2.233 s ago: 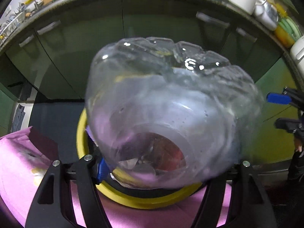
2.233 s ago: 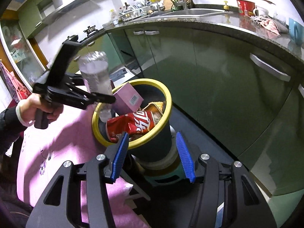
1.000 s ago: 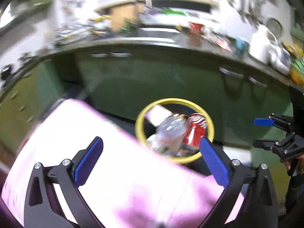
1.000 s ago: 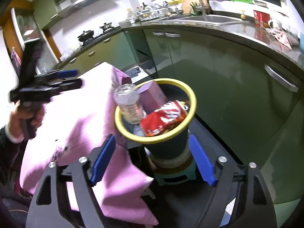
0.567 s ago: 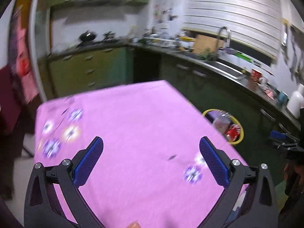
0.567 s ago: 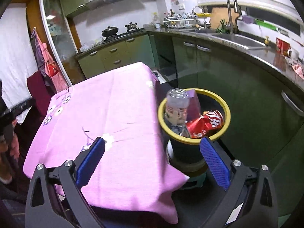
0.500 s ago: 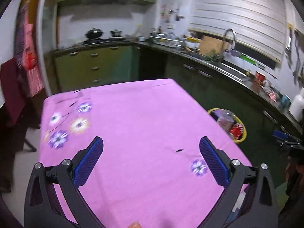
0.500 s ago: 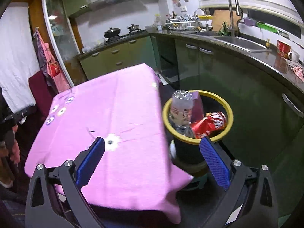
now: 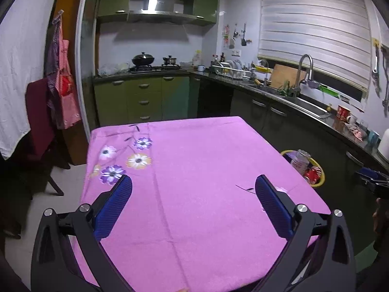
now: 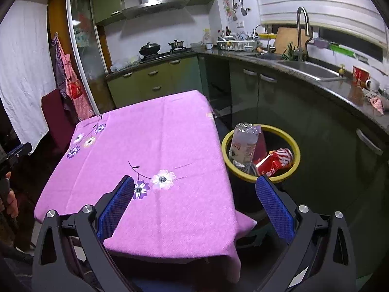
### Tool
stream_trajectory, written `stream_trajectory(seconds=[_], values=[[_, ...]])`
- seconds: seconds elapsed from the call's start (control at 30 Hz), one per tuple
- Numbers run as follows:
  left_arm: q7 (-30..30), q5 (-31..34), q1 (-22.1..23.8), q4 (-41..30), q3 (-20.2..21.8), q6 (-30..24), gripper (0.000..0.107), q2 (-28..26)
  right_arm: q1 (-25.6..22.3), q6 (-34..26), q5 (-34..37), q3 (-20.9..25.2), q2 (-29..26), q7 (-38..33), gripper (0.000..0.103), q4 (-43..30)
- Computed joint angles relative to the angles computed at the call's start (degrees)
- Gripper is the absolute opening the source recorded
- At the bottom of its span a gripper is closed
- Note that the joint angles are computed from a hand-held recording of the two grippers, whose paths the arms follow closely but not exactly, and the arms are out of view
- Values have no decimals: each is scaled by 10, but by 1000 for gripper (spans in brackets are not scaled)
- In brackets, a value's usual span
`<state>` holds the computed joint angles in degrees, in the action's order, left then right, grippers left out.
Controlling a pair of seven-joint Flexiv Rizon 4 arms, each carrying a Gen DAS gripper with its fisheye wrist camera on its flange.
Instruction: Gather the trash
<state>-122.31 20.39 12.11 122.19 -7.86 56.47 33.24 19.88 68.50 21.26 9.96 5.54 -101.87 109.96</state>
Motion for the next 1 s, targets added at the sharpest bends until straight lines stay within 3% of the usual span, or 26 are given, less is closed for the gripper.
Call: stream_trajectory(seconds=[0.33,1.0], values=[[-11,-4,-16,-8,-4,6,97,-29,-8,59,-94,9,9,75,99,36],[-11,4,-18,-1,-2,0,97,-18,11,63,-93,0,15,59,99,39]])
